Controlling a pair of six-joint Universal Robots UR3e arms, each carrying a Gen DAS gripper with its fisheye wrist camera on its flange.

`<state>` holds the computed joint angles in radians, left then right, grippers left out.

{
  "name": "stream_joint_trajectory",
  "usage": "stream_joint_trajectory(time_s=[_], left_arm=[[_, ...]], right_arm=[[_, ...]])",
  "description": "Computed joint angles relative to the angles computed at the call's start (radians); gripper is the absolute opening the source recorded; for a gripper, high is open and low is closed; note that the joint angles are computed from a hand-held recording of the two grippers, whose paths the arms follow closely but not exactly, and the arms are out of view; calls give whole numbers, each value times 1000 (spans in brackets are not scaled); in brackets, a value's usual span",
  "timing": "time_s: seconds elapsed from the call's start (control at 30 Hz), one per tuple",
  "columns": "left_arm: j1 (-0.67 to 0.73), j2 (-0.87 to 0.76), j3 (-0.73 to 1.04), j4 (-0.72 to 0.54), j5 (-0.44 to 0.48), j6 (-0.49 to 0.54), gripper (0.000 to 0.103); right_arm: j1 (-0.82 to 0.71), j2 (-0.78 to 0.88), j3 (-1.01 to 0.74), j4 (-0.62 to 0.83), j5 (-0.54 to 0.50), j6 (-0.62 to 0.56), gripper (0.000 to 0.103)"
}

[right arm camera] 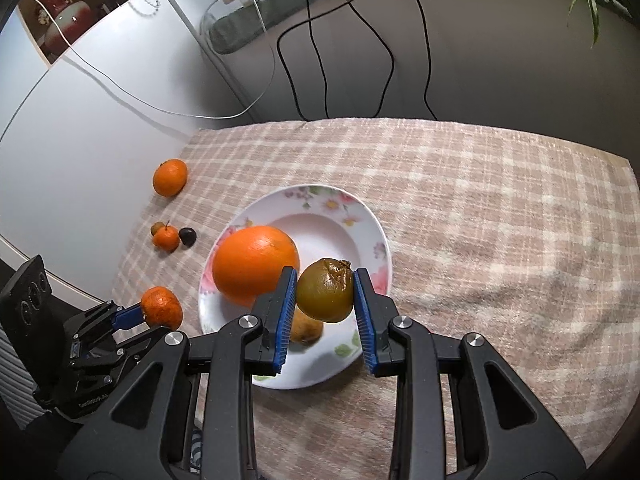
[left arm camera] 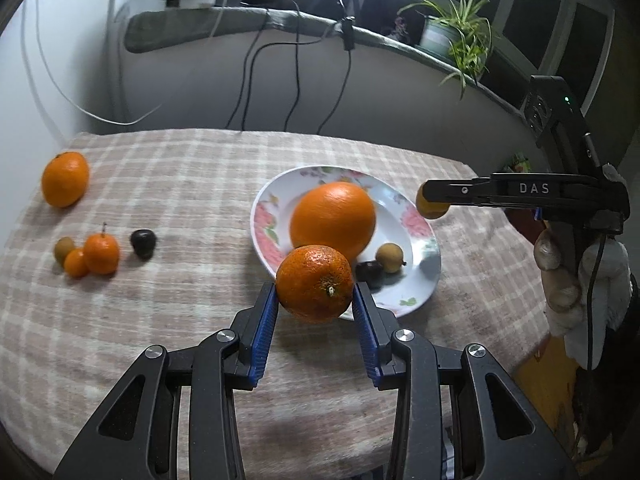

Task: Organize fruits
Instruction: 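Carry the mandarin and olive-green fruit onto the white plate and open both grippers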

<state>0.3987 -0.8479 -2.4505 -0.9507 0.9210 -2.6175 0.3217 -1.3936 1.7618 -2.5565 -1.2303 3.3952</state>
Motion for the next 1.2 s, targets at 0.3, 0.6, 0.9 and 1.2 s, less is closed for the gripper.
stream_joint_trajectory(time_s=[0.3, 0.6, 0.9, 1.2], left_arm=[[-144, -148, 10, 171, 62, -99, 37], [-193, -209, 21, 230, 88, -138, 37], [-222, -249, 30, 261, 97, -152, 37], [-234, -264, 32, 287, 102, -161, 38]], right_arm=[[16, 18, 7, -14, -33, -13, 30], [25, 35, -2, -13, -57, -26, 30], [42, 49, -14, -16, -77, -38, 30], [50, 53, -17, -19, -83, -45, 32]])
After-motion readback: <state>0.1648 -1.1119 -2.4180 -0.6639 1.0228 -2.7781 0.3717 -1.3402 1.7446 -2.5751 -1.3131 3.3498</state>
